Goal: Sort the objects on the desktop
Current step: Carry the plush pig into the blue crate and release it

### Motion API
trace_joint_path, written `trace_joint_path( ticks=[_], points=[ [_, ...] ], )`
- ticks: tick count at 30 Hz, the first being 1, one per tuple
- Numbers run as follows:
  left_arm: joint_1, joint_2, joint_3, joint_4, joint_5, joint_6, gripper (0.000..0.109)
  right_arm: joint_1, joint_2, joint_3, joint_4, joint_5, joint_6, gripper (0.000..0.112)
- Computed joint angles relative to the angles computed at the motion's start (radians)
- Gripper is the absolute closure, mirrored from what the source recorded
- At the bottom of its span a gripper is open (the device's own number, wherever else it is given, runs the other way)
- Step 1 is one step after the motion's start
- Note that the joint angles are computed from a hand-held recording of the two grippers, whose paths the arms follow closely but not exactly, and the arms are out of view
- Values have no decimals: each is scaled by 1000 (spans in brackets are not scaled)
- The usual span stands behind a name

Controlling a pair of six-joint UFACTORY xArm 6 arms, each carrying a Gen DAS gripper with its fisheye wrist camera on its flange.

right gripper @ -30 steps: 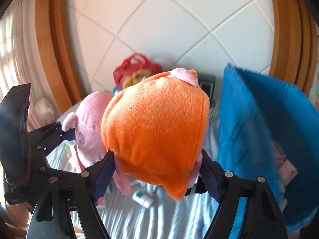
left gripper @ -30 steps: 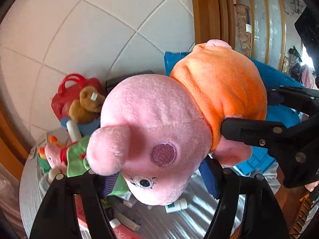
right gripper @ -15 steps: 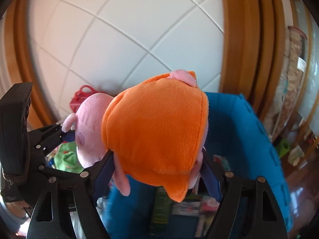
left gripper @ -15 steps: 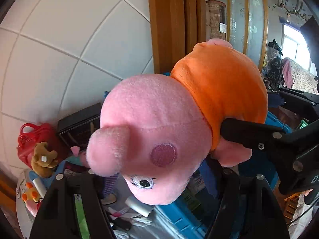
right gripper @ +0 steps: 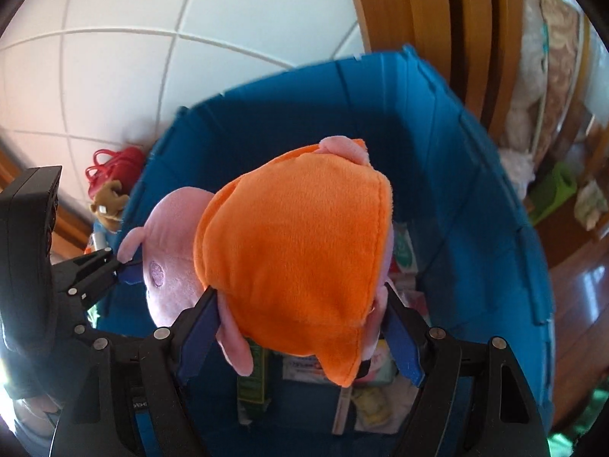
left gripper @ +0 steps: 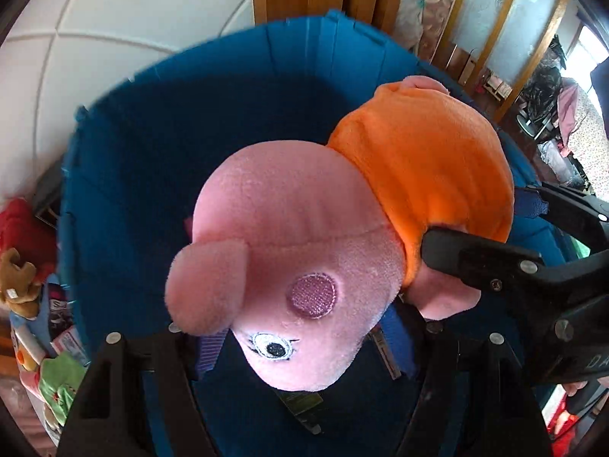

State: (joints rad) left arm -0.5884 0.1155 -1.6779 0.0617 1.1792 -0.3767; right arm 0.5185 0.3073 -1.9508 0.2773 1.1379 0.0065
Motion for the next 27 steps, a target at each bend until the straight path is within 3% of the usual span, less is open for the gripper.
trace_joint_path(
  ticks=[8, 12, 18, 23, 27],
  points=[
    [51, 128, -120, -112, 83, -35, 33, -57, 152, -159, 60, 74, 44, 31],
    [44, 121, -127, -72, 108, -54, 33, -63, 163, -175, 32, 72, 59, 30],
    [31, 2, -54, -52, 113, -83, 33, -46, 47, -77, -28, 23, 67, 24],
    [-25, -121, -10, -24, 162, -100, 33, 14, -73, 8, -168, -5, 119, 10],
    [-28, -229, 54, -19, 162, -75, 33, 73, -225, 140, -256, -28, 195, 10]
  ],
)
